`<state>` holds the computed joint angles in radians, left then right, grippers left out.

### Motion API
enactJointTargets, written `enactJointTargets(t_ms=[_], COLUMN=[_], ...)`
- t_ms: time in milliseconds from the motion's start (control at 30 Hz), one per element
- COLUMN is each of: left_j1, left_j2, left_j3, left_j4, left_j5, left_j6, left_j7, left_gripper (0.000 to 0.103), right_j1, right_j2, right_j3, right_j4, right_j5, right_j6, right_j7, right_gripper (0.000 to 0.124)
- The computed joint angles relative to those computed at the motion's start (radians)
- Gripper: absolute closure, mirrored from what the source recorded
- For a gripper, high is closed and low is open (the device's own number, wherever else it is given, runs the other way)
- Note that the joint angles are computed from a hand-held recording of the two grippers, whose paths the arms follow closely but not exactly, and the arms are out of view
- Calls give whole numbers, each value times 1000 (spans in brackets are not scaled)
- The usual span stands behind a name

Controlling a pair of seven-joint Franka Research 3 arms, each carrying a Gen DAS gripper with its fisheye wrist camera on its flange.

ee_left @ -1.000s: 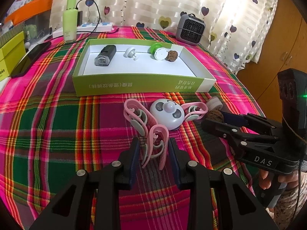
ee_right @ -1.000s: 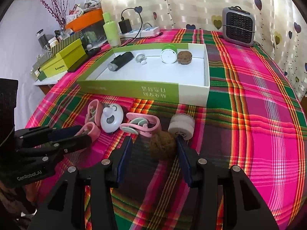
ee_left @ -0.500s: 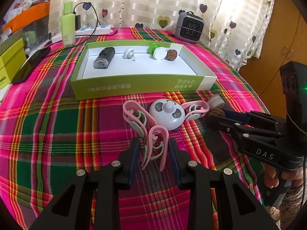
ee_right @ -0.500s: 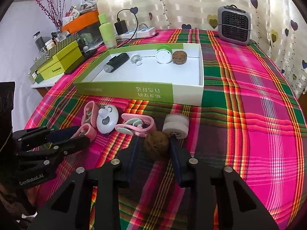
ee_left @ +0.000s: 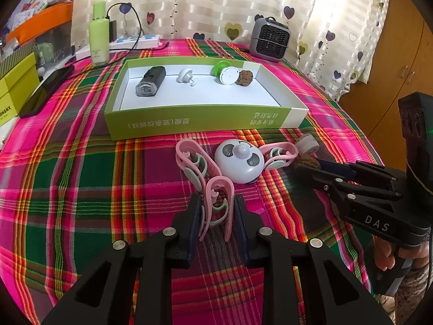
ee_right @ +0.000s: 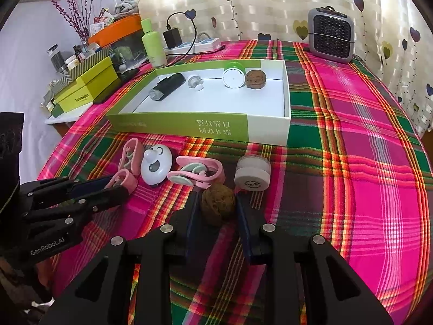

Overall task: Organize objects
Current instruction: 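Close right gripper on walnut while left gripper closes on pink clip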

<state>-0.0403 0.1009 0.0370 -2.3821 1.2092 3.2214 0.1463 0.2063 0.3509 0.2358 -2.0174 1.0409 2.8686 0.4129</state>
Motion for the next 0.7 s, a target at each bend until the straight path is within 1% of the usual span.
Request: enactJointTargets(t_ms=[133,233,600,700], left_j1=[0,12,38,43], left_j2=[-7,-10,-26,-32], left_j3=[-2,-15,-50,-58], left_j4=[-3,-5,-4,-1], left_j5=[14,8,81,118], left_j6=[-16,-23,-72,-90], left_j7=[-11,-7,-87,-120], left_gripper=[81,81,81,81], right_j1=[-1,-3,11,14], right_j2=[-7,-12,-29,-34], right_j3=[3,5,0,0], right_j4=[-7,-11,-25,-28], right_j5=[9,23,68,86], right_j6=[-5,-10,-11,-7], right_j7=[-5,-19,-54,-68], right_gripper=[95,95,95,95])
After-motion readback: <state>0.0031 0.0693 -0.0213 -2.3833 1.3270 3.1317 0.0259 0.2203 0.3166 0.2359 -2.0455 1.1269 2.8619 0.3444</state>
